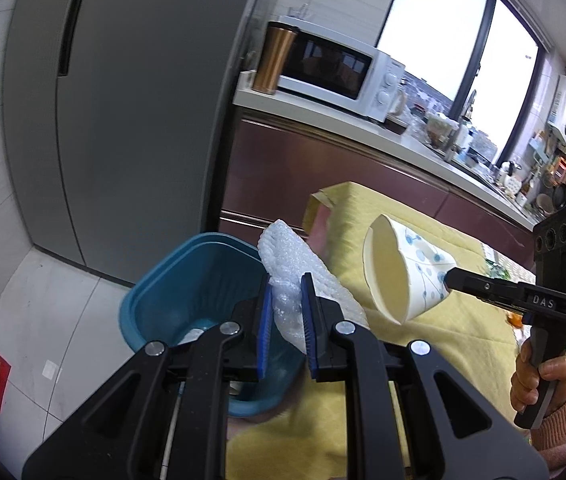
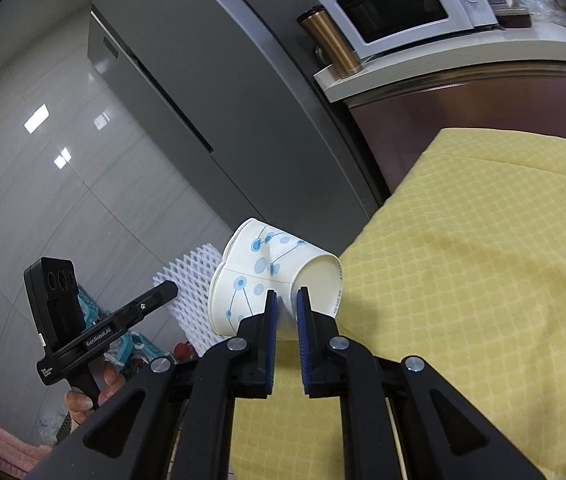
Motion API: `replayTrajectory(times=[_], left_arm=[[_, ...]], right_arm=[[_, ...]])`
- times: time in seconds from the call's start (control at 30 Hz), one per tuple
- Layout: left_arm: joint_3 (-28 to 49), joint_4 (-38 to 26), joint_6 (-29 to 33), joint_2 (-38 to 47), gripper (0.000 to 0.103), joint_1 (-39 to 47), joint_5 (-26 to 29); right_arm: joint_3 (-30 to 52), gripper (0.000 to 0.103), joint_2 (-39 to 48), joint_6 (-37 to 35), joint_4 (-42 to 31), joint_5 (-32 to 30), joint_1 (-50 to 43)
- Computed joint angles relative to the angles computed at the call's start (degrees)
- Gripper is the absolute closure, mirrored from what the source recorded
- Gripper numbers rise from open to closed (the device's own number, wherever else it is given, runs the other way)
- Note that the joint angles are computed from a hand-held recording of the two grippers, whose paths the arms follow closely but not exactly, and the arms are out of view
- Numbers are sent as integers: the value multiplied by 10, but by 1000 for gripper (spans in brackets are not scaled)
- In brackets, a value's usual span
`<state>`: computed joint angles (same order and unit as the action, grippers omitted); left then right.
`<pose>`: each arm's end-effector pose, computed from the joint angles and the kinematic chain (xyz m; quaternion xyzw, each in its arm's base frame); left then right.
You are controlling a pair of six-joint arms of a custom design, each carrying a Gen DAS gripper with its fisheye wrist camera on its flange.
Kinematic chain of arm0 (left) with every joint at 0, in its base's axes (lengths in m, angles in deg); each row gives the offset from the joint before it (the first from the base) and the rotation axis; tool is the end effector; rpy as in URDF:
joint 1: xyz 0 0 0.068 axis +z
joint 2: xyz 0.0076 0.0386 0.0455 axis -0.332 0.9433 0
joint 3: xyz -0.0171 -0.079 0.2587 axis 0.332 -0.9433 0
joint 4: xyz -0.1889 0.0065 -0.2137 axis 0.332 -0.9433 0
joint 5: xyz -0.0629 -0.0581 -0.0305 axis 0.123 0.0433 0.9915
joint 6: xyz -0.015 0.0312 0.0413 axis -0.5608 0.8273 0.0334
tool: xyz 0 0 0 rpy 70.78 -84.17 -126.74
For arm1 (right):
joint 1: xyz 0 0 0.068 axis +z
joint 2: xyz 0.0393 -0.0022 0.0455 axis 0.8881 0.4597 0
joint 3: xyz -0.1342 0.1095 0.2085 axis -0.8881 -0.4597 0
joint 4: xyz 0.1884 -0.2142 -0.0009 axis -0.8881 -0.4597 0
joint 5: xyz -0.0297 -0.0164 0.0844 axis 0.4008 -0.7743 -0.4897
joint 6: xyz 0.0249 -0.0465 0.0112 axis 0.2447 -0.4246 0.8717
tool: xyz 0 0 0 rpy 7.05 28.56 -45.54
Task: Collect trash
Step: 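Carry the bubble wrap and cup in both grippers over the blue bin, then open both grippers to drop the bubble wrap and cup into the bin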
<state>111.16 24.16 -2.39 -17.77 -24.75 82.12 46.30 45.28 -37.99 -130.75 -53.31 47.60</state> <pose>0.2662 -0.0294 0.2825 -0.0470 0.8822 -0.1359 0.4485 0.3620 -0.0672 0.2887 -0.1441 0.8660 0.3735 0.2997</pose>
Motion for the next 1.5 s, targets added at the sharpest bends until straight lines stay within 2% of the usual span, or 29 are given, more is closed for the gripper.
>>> replayTrajectory(times=[0.43,0.83,1.07,1.23,1.37,1.5], left_arm=[[12,14,13,56,89,59,-4],[58,49,15,198,88,72,-32],[75,79,14,270,88,76,-25],[80,93,13,305,85,72,-22],[78,100,9,317,72,64,-27],[71,105,2,310,68,55,-36]], right_arm=[[27,94,28,35,39,60,88],[75,94,85,49,50,172,182],[88,93,112,62,56,218,217],[71,92,99,59,56,213,216],[60,92,85,61,53,198,203],[46,88,59,52,43,170,177]])
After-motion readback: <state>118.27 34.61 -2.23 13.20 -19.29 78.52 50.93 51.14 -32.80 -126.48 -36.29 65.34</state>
